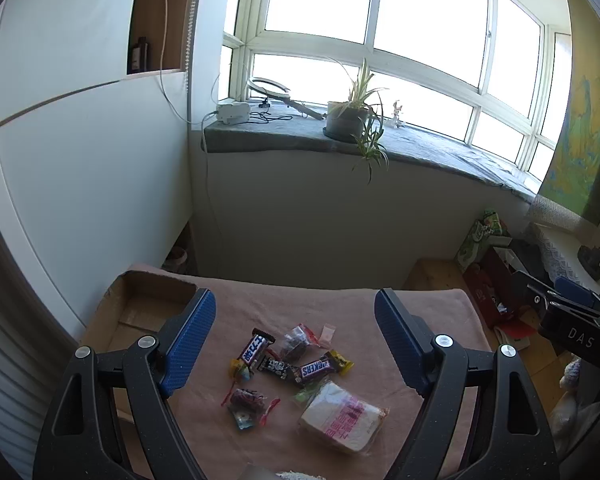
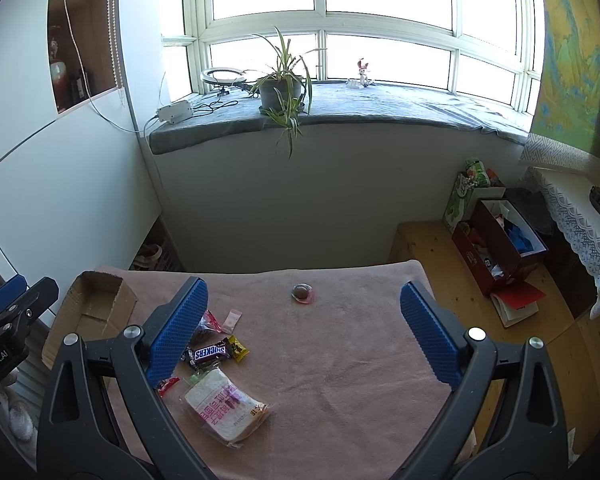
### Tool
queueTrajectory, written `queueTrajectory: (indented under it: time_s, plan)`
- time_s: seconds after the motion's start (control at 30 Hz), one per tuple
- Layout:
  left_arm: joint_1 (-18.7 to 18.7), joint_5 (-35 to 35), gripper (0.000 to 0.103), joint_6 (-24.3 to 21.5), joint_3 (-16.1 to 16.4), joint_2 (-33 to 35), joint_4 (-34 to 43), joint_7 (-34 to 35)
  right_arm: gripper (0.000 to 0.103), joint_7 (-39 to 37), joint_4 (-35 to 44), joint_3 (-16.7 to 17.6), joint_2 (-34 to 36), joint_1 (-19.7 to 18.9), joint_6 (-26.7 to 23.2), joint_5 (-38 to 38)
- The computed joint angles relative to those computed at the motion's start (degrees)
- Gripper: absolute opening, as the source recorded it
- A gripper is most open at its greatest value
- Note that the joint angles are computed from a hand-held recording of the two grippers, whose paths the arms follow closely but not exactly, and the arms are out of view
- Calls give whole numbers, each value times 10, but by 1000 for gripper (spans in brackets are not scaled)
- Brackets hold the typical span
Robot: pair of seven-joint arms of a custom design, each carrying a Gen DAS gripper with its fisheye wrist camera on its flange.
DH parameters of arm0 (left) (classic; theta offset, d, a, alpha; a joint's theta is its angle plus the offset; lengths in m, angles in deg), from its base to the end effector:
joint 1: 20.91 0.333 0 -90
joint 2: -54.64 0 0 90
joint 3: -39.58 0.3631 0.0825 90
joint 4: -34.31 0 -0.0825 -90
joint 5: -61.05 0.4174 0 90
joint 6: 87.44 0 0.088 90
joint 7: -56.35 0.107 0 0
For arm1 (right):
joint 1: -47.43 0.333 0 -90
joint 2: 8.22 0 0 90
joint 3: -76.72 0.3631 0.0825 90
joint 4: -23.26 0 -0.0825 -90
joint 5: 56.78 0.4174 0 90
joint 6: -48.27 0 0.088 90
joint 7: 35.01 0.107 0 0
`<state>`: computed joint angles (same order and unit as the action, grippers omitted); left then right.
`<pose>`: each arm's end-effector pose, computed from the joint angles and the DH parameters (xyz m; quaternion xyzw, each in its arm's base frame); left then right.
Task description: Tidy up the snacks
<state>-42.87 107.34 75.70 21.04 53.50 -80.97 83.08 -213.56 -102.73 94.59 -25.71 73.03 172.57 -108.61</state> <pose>0.4469 -0.4343 0.5826 -0.5322 0.7097 -0.4086 0.2148 0.3827 0.3425 0.5796 -0.4967 0.7456 -0.3586 0.2622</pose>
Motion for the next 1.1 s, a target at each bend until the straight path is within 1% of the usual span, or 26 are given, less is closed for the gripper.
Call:
queueTrajectory:
  time_s: [0.87, 0.97, 1.1]
  plan:
    - [-5, -12, 82, -1, 4, 6, 2, 10, 99, 2, -4, -3, 4, 1, 4, 2]
    - [-6, -40, 82, 2, 5, 9, 0, 36, 99, 3, -9, -3, 3, 2, 7, 4]
    - [-11, -118, 82, 7, 7, 16, -5, 99, 99, -7, -8, -8, 9, 1, 13, 13]
